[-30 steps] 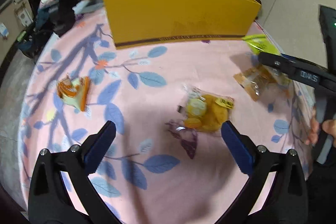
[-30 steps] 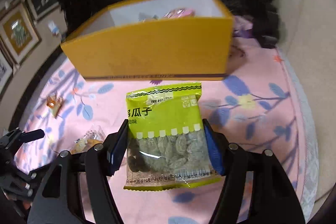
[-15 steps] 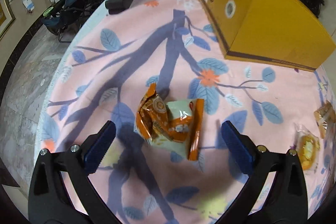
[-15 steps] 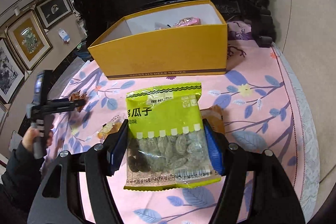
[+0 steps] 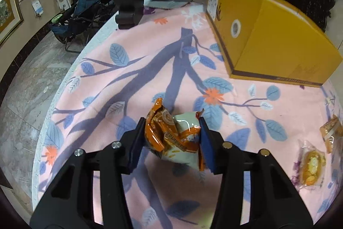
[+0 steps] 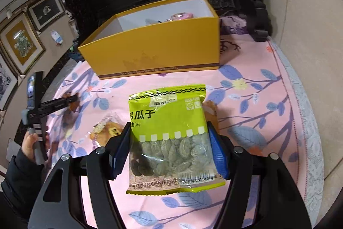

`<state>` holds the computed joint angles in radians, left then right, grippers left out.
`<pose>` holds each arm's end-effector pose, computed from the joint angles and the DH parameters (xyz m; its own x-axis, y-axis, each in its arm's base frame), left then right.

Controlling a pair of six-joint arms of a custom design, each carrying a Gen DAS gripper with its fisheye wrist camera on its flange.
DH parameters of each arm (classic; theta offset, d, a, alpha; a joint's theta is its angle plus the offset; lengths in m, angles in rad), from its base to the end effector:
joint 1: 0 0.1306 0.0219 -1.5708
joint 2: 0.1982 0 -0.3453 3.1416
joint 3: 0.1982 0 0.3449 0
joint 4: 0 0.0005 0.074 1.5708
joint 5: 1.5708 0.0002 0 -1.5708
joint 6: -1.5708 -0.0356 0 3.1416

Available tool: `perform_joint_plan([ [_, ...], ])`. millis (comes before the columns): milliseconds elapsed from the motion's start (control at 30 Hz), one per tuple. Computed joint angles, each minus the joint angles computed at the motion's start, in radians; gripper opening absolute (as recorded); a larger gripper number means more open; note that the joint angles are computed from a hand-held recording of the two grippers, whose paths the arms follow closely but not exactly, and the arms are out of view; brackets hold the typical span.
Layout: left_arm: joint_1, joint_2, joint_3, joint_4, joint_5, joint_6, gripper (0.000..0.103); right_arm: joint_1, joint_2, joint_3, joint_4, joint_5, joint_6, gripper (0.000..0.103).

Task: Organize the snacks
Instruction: 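Carry both snacks over the yellow box and open both tools to drop them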

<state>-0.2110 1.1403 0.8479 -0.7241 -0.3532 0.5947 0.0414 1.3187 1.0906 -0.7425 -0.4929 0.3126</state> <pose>0.3242 -0.0574 0.2758 -0.6990 -0.3879 -0.6008 -0.4505 0.8913 -0.0513 0.3976 0.0328 0.3103 -0.6912 -0.2998 -0.6575 -0.5423 0.8165 0.1979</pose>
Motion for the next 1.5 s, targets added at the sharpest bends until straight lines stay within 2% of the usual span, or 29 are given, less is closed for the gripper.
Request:
perform_joint_plan([
  [133, -0.086, -0.041, 0.014, -0.014, -0.037, 0.003, 0.048, -0.013, -0.005, 0.0, 0.02, 0.021, -0.021, 0.067],
  [300, -0.192, -0.086, 0.033, -0.032, -0.031, 0.048, 0.048, -0.016, -0.029, -0.011, 0.03, 0.017, -0.031, 0.067],
  [433, -0.258, -0.073, 0.08, -0.057, -0.034, 0.062, 0.049, -0.007, -0.051, -0.02, 0.027, 0.006, -0.025, 0.067],
  [567, -0.298, -0.028, 0.162, -0.073, -0.047, 0.041, 0.049, 0.031, -0.045, 0.007, 0.012, -0.004, -0.017, 0.067],
  [700, -0.262, 0.047, 0.279, -0.091, -0.006, 0.002, 0.049, 0.089, -0.008, 0.094, -0.009, -0.01, -0.024, 0.067],
  [833, -0.202, 0.155, 0.469, -0.16, 0.018, -0.028, 0.049, 0.142, 0.079, 0.247, -0.046, -0.017, -0.066, 0.067],
  [1000, -0.154, 0.295, 0.716, -0.247, -0.027, -0.078, 0.049, 0.195, 0.227, 0.484, -0.079, 0.051, -0.133, 0.067],
  [1133, -0.117, 0.399, 0.878, -0.298, -0.04, -0.085, 0.049, 0.212, 0.357, 0.673, -0.136, 0.098, -0.174, 0.068],
  [1267, -0.09, 0.454, 0.946, -0.31, -0.016, -0.081, 0.049, 0.222, 0.437, 0.777, -0.169, 0.112, -0.197, 0.068],
  [1500, -0.057, 0.502, 0.975, -0.295, 0.025, -0.086, 0.05, 0.235, 0.474, 0.819, -0.17, 0.132, -0.196, 0.068],
])
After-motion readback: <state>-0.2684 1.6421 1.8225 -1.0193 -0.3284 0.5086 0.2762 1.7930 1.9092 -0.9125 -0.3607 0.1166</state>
